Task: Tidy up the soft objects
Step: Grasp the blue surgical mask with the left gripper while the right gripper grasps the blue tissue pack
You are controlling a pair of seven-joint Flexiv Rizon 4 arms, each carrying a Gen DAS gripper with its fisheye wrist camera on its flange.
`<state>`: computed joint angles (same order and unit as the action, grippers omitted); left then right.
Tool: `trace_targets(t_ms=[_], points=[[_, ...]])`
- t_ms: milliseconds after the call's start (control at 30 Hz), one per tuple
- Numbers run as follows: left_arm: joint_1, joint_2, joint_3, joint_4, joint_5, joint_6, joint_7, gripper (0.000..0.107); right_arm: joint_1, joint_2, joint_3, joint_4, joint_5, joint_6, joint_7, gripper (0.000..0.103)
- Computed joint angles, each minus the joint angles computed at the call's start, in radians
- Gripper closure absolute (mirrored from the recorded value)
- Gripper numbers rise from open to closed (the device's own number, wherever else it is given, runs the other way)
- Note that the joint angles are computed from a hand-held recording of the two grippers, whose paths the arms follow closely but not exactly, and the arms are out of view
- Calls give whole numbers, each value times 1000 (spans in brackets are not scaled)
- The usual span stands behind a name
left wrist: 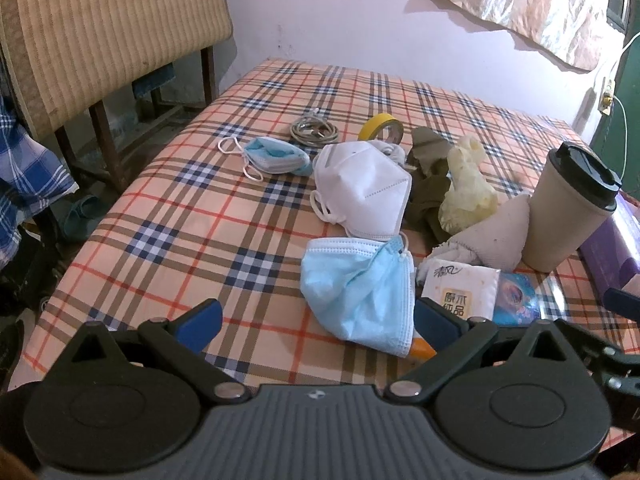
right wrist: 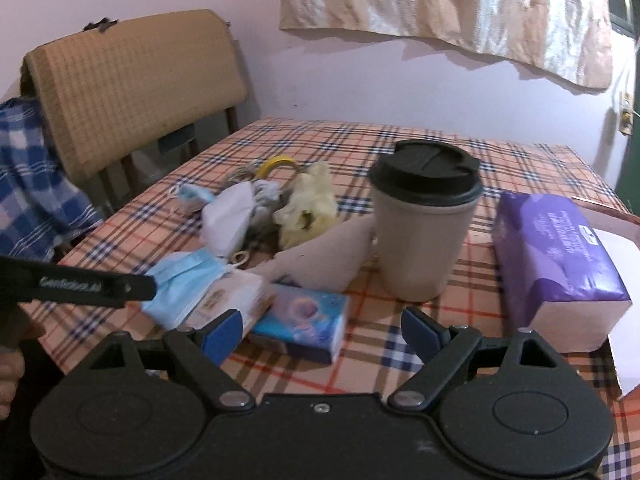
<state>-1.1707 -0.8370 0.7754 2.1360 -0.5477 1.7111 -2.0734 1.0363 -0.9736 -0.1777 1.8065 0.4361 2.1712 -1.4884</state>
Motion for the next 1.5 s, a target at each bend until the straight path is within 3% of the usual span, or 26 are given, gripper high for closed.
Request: trace_targets(t_ms=[433,1100,1267,1367,1400,1500], points=[[21,6,-26,10,-10,7,15,4,-25,3,35,5,-37,4,1,2],[77,-15,-62,-22,0,14,51,4,-3,-15,8,-13,-43,-34,28,2],[124,-26,-99,-42,8,37,77,4,-2,-26,-6,-25,-44,-60,62,2],[184,-20,-158,-53,16,70,104,4,-3,-30,-12,-32,-58,-84,87,2],[207,-20,-184,-56,18,89,117,7,-6,-31,-11,-34,-64,-89,98,2],[329,-2,-310,-60,57,156,167,33,-28,-36,4,-49,-98,-105,132,2]])
